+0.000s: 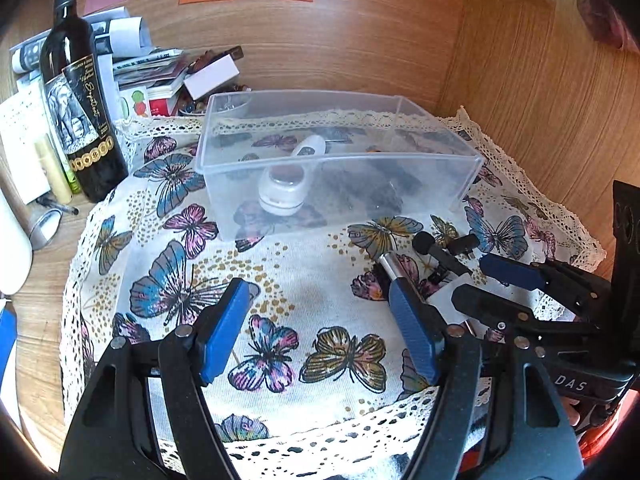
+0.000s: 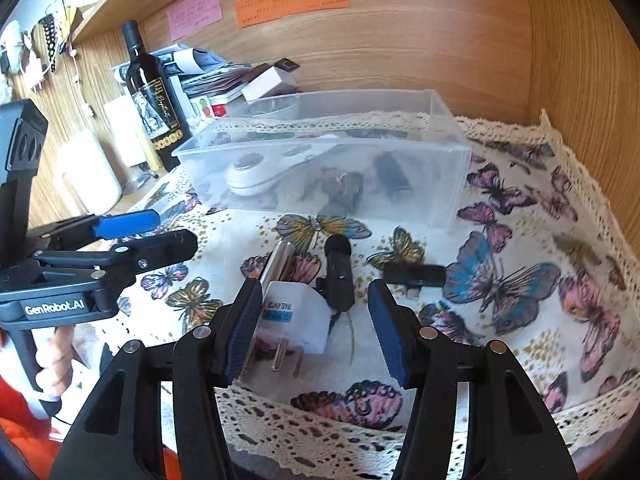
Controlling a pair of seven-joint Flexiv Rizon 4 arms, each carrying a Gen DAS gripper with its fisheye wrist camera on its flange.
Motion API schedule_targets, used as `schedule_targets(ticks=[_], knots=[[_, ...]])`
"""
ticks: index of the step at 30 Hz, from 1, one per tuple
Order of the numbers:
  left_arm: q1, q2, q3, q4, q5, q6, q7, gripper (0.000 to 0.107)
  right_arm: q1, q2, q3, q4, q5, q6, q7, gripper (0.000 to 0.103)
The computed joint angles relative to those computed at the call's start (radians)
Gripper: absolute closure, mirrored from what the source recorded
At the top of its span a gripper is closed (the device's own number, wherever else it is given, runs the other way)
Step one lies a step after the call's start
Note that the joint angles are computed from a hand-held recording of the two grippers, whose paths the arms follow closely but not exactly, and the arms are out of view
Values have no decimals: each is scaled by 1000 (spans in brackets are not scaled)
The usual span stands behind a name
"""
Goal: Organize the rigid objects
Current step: 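Grasp the silver metal tube with the left gripper while the right grasps the white travel adapter, then carry the tube and adapter into the clear box while both grippers release them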
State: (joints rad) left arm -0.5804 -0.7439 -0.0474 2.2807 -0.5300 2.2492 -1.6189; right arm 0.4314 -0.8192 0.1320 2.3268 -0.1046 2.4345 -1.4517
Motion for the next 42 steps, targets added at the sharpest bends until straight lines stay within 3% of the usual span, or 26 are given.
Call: schedule_targets(ticks=[11,14,24,27,30,36,38,42], knots=[[-29,-17,-3,-9,-8,-2,20,35,0,-9,9,4,-13,-34,23,52],[-48,-22,3,-20,-24,-13,39,35,-44,-25,30,-13,-60,-52,59,66],[-32,-54,-23,-97,32,-111,52,36,-48,-27,9,15,-25,46,50,67],[-23,-62,-26,-127,57,-164,47,47,-39,-21,-2,25,5,67,42,67],[-94,-76,32,-151,11,-177,65,57,-51,-18,-2,35,5,84,40,67],[-45,-76,9,-137,80,-162,42,91,-49,-19,-7,36,21,103,34,67],[-1,-68,-18,-122,116,-155,19,92,-47,-21,-7,36,25,111,31,67],[-36,-60,18,-104,85,-135,7,92,-46,-22,-7,35,24,117,30,67]])
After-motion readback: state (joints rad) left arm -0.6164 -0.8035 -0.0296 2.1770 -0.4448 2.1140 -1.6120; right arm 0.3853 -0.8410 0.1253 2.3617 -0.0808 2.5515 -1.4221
